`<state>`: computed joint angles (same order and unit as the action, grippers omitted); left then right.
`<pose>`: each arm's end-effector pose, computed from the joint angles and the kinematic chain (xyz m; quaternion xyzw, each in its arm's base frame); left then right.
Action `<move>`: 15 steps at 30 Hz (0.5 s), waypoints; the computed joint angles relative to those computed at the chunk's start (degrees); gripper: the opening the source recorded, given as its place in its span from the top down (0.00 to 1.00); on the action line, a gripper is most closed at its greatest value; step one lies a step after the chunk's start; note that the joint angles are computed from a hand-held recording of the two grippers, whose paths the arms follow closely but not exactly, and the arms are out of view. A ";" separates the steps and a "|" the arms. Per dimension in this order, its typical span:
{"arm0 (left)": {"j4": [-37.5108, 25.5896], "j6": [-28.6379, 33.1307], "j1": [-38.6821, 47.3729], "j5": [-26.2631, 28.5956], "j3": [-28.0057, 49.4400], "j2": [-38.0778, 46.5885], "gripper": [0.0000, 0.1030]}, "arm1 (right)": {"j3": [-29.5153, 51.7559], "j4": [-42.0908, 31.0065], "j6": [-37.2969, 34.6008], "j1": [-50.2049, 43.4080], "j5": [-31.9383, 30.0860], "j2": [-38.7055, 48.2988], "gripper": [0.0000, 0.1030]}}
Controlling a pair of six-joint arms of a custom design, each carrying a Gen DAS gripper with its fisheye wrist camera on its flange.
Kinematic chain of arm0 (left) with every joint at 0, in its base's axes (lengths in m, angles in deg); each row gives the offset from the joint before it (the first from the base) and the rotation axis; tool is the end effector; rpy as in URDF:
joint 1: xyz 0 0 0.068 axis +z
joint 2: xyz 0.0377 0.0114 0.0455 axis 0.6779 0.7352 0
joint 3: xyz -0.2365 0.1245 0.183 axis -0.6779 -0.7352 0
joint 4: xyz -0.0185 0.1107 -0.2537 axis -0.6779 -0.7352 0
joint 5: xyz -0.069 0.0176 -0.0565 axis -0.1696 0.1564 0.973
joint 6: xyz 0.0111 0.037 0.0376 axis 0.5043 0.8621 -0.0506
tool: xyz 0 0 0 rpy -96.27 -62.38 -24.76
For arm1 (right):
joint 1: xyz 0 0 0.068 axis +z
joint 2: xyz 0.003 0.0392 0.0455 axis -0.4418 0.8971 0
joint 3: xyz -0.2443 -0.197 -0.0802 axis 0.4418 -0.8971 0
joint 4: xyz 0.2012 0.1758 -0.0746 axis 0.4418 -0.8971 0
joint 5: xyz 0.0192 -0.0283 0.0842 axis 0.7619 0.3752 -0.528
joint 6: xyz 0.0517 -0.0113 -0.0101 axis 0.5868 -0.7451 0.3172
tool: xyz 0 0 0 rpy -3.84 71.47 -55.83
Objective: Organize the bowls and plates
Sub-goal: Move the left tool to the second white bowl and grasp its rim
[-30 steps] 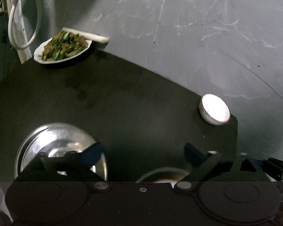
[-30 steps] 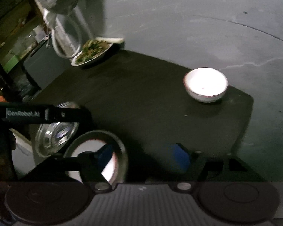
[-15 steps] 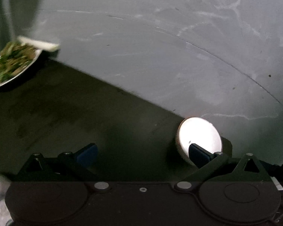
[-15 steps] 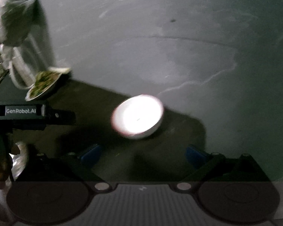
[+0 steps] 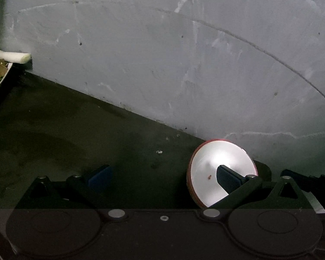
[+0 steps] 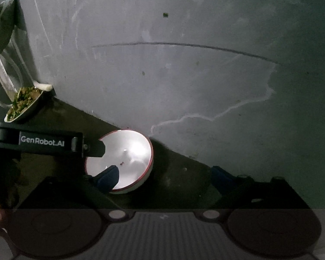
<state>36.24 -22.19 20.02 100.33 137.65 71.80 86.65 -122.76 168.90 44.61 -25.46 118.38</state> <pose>0.3216 -0.1491 0.1349 0.3757 0.8800 -0.2027 0.2081 0.1095 0.2417 0.1223 0.3040 0.8794 -0.0445 0.3637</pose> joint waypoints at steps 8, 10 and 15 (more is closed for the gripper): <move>-0.33 2.15 -0.03 0.73 0.06 0.47 0.18 | -1.01 3.81 -2.38 -0.99 -0.50 -0.03 0.20; -0.77 2.28 -0.05 1.30 0.06 0.54 0.24 | -1.39 5.06 -3.10 -1.27 -0.43 -0.20 0.27; -1.45 1.50 0.01 2.25 0.32 0.77 0.57 | -1.64 6.72 -4.43 -1.73 -0.10 -0.25 0.39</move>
